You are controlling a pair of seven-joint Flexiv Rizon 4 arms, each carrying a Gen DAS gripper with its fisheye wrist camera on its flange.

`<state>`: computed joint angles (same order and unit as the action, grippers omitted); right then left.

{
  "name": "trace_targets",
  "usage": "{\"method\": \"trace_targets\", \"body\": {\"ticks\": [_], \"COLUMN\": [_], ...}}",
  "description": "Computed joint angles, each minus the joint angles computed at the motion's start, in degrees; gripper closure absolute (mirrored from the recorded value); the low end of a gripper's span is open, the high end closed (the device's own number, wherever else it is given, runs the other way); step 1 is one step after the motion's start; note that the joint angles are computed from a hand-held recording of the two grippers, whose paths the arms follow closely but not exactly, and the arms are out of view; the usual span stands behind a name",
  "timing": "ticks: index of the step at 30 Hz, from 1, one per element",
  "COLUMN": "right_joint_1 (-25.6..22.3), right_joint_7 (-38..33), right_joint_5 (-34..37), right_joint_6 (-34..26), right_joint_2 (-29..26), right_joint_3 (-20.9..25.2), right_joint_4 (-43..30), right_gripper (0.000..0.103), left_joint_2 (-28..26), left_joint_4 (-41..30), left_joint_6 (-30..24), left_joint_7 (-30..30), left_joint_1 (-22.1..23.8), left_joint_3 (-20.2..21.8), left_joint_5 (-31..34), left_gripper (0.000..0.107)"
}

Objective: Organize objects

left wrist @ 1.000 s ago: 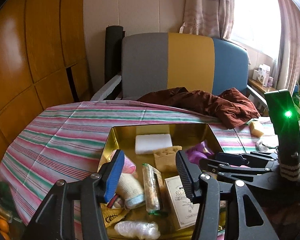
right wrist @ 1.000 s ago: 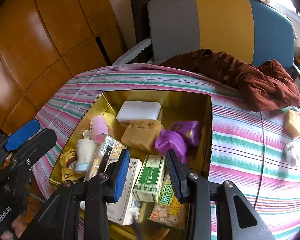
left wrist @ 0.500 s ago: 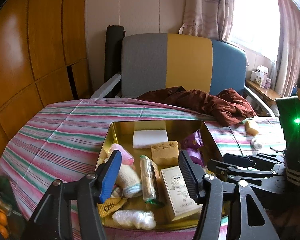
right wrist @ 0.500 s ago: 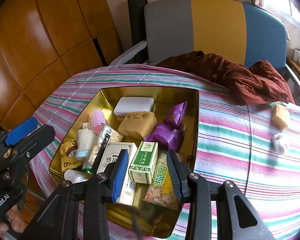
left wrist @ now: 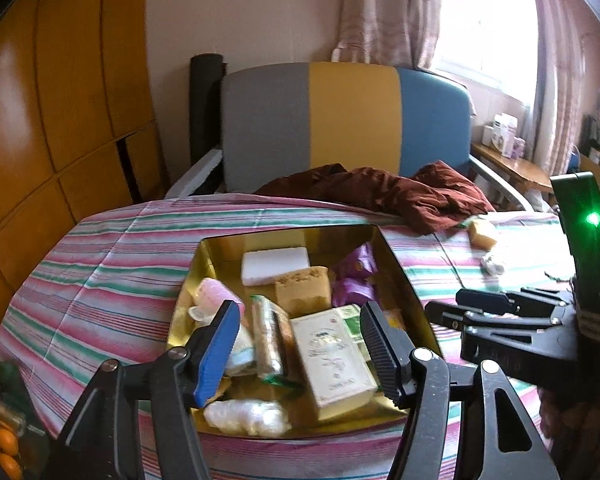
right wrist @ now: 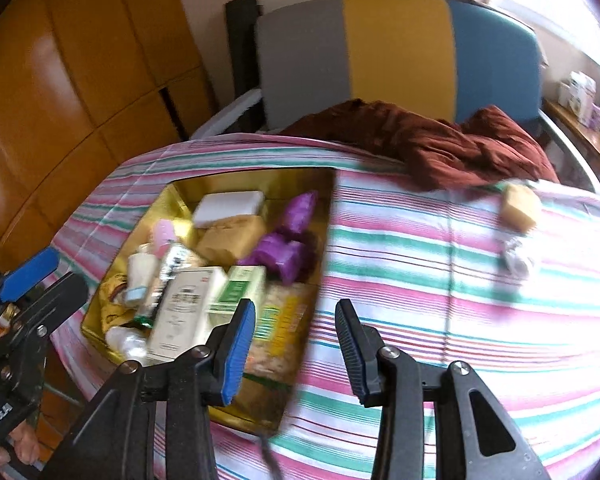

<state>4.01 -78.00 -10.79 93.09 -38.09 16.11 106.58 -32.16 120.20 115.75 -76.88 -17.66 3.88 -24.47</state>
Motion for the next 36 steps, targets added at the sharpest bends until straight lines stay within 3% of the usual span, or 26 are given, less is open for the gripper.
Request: {"method": "trace_targets", "body": {"ticks": [20,36], "right_joint_1": [-6.3,-9.7], "right_joint_7": [3.5,3.6], "right_joint_5": [3.0,6.9], "right_joint_6": [-1.8,-6.8], "right_joint_2": [0.2,-2.2], "right_joint_3": [-3.0,-4.0], "right_joint_4": [-0.9,-6.4], "right_gripper": [0.059,0.059], "left_joint_2": [-3.0,-6.6], "left_joint_4": [-6.9,-13.5], "left_joint_6": [-5.0,-10.6], "left_joint_7": [4.5,4.1], "left_joint_1": [-6.6,-8.2], "left_joint_3": [1.7,3.0], "left_joint_5": [0.7,3.9], "left_gripper": [0.041,0.040]}}
